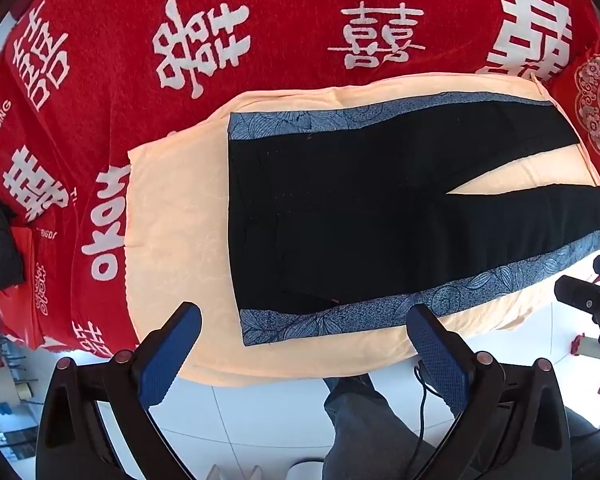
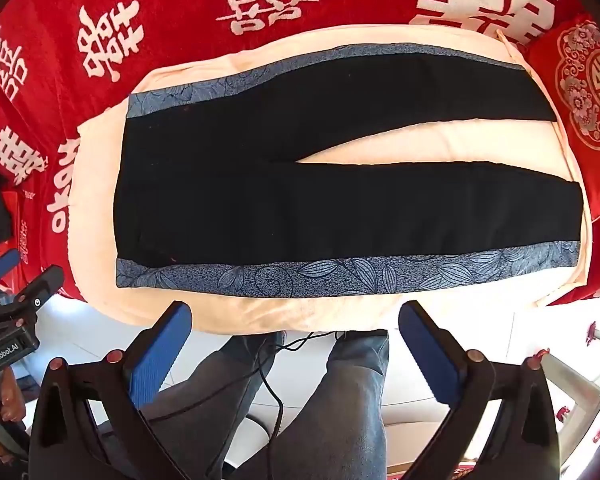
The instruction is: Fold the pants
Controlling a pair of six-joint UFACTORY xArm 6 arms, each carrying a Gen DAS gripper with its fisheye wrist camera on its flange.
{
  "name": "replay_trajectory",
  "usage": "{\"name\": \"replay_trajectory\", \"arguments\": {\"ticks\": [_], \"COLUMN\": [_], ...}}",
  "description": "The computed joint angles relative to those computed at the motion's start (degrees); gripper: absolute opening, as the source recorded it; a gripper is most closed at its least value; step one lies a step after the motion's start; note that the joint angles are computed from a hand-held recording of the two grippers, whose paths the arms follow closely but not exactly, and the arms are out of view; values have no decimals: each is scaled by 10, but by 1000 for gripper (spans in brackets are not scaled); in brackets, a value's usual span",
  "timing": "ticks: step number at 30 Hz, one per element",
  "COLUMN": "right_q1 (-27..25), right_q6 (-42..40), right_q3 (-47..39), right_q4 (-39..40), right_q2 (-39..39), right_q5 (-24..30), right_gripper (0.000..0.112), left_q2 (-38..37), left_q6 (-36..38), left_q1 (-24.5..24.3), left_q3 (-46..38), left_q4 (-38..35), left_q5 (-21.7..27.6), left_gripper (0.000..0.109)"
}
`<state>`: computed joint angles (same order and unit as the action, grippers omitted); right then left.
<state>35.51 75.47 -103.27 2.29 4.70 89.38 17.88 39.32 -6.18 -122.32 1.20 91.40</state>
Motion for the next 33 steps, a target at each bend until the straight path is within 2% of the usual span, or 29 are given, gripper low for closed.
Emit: {"name": "replay_trajectory", "arguments": {"ticks": [4, 11, 13, 14, 17, 18, 23, 25, 26, 27, 33], "right_q1": [0, 1, 2, 2, 3, 4, 8, 7, 6, 5, 0], "right_q6": [13, 11, 11, 10, 10, 11, 17, 16, 14, 12, -17], "right_q3": [7, 5, 2, 1, -3, -5, -1, 5, 10, 13, 29], "right_q4": [-4, -4, -5, -5, -10, -12, -20, -18, -17, -15, -18], "right_q2": [-9, -8, -5, -4, -3, -2, -7, -10, -13, -15, -29], "right_q5": [0, 4, 5, 6, 9, 10, 9, 3, -1, -3, -9], "right_gripper": [103, 103, 103, 103, 103, 103, 103, 103, 103, 103, 103], "left_q2": [-7, 16, 1, -10, -11, -24, -48, -48, -39, -38, -62], "left_q6": [9, -3, -3, 0, 3, 2, 5, 1, -3, -6, -36], "left_q1": [0, 5, 5, 7, 8, 9, 16, 13, 7, 4, -10], "left_q3": [8, -33, -10, 9, 12, 35, 71, 70, 53, 51, 86], "left_q4": [-4, -7, -9, -11, -13, -19, -45, -38, -16, -11, 4], "left_q5": [-9, 8, 7, -11, -14, -38, -67, -63, -36, -31, -44], "left_gripper": [103, 103, 103, 103, 103, 103, 103, 103, 103, 103, 103]}}
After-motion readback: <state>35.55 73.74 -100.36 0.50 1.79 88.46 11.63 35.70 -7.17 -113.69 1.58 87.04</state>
